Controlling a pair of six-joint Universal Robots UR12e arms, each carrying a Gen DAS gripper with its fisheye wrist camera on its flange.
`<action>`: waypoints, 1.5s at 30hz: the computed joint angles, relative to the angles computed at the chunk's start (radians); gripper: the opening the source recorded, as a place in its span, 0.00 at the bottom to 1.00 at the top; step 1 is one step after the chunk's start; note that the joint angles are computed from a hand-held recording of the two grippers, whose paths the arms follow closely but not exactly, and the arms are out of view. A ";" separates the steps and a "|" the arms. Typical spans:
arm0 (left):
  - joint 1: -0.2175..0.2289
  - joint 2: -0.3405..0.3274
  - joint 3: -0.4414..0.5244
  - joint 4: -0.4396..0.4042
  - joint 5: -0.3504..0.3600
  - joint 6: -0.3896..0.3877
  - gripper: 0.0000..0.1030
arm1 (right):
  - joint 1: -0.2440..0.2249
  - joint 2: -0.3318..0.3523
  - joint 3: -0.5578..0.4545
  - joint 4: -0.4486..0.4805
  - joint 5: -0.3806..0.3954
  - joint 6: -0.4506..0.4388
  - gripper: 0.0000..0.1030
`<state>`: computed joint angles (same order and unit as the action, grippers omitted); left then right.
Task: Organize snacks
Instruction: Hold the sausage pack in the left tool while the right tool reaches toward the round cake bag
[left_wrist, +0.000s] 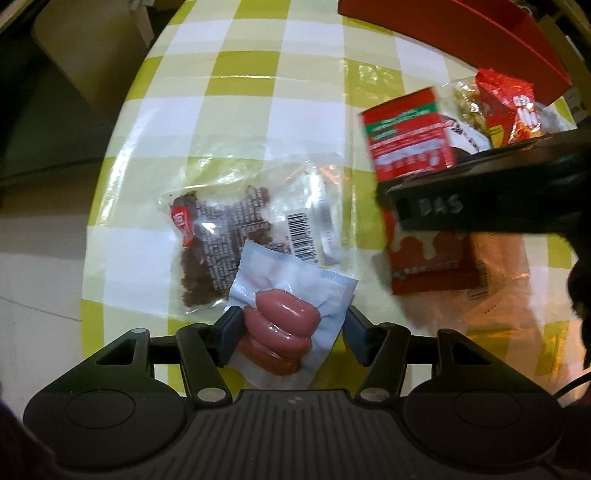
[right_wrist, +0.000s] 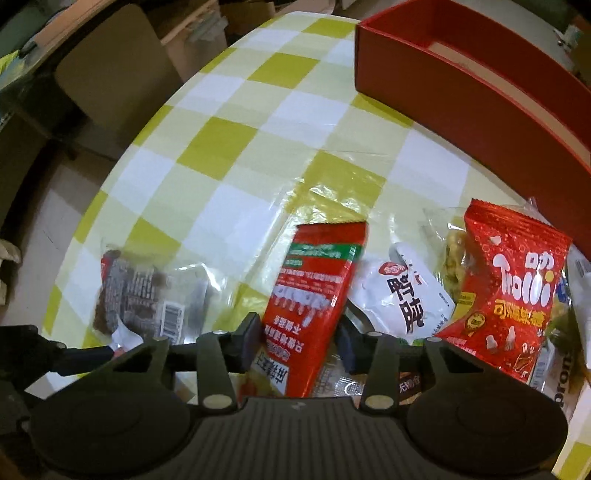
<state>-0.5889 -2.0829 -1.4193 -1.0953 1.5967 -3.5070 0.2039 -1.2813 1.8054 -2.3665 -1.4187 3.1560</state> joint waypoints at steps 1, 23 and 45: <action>-0.003 -0.001 0.003 -0.004 0.009 0.004 0.65 | 0.006 -0.001 0.000 0.001 -0.020 0.004 0.50; -0.042 -0.033 0.038 -0.057 0.100 0.049 0.61 | 0.029 -0.067 0.052 -0.003 -0.121 -0.249 0.32; -0.060 -0.041 0.082 -0.065 0.166 -0.074 0.55 | -0.040 -0.109 0.112 -0.089 0.011 -0.020 0.33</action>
<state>-0.6487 -2.1238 -1.3376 -1.1604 1.7629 -3.5814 0.1638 -1.3904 1.9173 -2.4559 -1.4079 3.1359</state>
